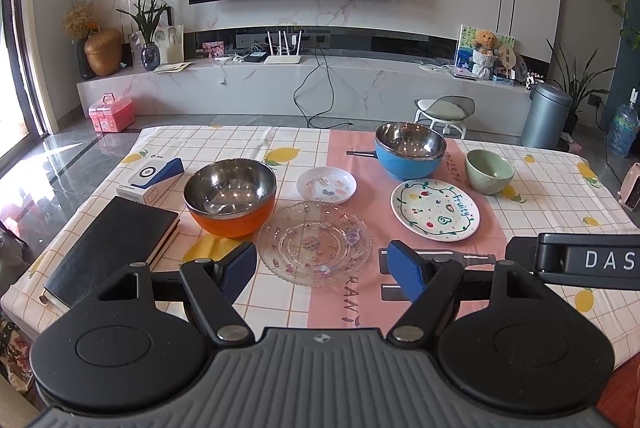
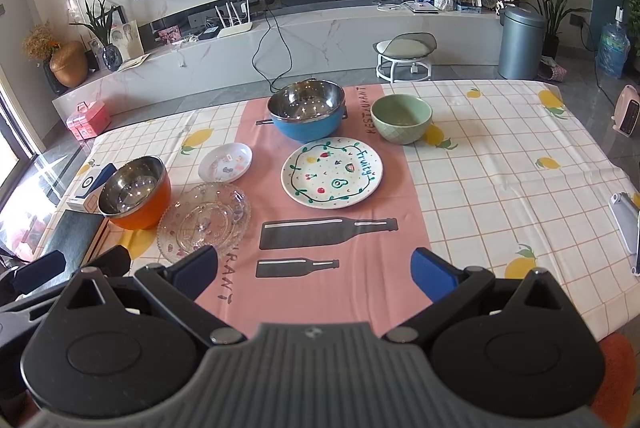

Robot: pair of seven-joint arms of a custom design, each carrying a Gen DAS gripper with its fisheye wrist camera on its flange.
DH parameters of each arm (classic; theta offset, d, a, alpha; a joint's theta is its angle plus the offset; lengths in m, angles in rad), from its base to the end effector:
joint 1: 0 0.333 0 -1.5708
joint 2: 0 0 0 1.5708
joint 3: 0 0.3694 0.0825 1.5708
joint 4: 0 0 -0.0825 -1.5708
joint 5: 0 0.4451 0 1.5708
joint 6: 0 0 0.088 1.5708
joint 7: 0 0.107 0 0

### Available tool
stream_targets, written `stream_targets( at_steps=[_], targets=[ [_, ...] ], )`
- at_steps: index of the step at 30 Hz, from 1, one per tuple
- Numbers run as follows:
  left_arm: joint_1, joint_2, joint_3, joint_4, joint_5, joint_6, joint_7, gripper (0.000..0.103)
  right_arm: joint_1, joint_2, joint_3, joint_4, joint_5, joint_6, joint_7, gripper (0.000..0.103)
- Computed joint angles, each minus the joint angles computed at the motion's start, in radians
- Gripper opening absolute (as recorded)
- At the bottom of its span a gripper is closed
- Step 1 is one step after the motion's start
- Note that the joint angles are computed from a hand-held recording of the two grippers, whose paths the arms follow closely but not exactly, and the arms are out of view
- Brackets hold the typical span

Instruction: Organize plates and bowls

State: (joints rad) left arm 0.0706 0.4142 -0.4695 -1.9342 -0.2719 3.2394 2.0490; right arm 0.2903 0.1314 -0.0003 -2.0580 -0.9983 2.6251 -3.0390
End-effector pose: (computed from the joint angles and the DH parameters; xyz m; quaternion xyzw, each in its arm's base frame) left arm 0.6990 -0.2232 0.4067 -0.4681 0.7602 -0.3839 0.2358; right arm 0.6261 0.2076 0.4288 -0.4340 0.8202 -0.2776 0.2487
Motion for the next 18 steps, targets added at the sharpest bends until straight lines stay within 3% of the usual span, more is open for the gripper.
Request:
stream_targets(
  at_steps=[14,18],
  targets=[
    [0.01,0.0,-0.008,-0.007,0.002,0.001,-0.002,0.087,0.006,0.009,-0.002,0.007,-0.005,-0.006,-0.001,0.101],
    [0.027,0.009,-0.022,-0.017,0.021,0.073,-0.007,0.087,0.014,0.015,-0.008,0.011,-0.074,0.0,0.042,0.101]
  ],
)
